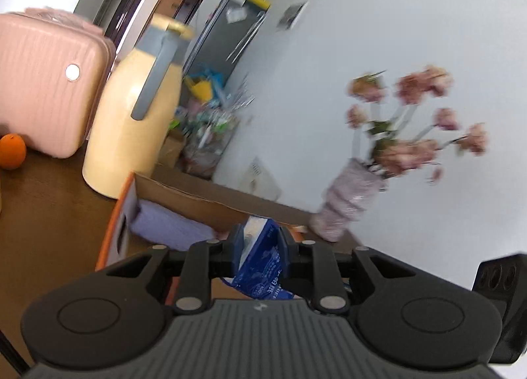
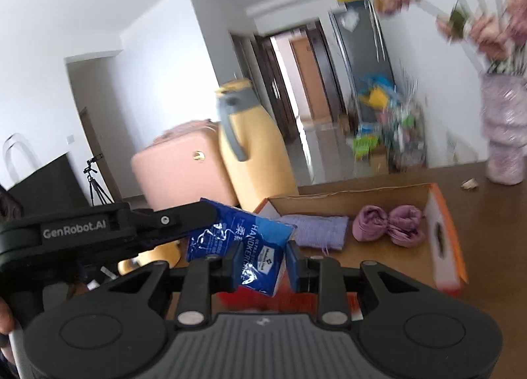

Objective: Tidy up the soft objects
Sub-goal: 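Carry the blue tissue pack with the left tool into the box and release, then withdraw the left tool from the box back toward the pile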

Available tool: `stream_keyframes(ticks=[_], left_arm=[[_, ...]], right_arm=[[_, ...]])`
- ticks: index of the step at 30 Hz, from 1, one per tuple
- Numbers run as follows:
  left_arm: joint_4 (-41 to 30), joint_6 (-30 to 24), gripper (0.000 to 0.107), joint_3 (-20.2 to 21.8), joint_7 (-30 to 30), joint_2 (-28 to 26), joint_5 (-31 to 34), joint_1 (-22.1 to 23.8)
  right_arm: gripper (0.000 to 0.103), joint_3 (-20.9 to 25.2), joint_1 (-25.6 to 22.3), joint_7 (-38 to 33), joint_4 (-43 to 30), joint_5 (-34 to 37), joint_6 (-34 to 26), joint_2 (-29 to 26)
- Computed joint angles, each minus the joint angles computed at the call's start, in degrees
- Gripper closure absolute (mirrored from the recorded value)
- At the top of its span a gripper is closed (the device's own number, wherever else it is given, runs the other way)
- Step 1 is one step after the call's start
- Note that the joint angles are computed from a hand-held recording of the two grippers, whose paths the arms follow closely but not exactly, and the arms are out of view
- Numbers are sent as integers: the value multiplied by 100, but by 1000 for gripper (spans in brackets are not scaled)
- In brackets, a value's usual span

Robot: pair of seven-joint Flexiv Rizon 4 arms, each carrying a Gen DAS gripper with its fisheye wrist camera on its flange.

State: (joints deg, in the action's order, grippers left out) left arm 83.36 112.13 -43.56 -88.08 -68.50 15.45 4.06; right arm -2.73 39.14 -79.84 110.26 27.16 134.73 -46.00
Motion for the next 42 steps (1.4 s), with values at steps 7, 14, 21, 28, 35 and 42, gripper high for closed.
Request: stream_keyframes(ticks=[7, 14, 21, 28, 35, 42], left_arm=[[-2537, -2247, 85, 1873, 202, -451, -1921, -1479], [-2941, -2441, 73, 3380, 5, -515, -2398, -2146], [-1031, -819, 60, 2989, 514, 472, -2205, -1843], [1159, 1324, 44, 3661, 549, 1466, -2143, -2259], [2945, 3522, 27, 3742, 605, 1804, -2443, -2702], [4136, 4723, 24, 3474, 517, 1662, -2483, -2890]], right_arm=[[75, 365, -1506, 1373, -2170, -1882, -2648, -819], [72, 1044, -2173, 2170, -3950, -2966, -4675, -1807], [64, 208, -1700, 2532, -2930, -3349, -3833, -1249], [55, -2052, 309, 1910, -185, -2052, -1811, -32], [46, -2879, 2225, 580, 1735, 126, 103, 254], [36, -1914, 2899, 355, 2417, 1759, 1779, -318]])
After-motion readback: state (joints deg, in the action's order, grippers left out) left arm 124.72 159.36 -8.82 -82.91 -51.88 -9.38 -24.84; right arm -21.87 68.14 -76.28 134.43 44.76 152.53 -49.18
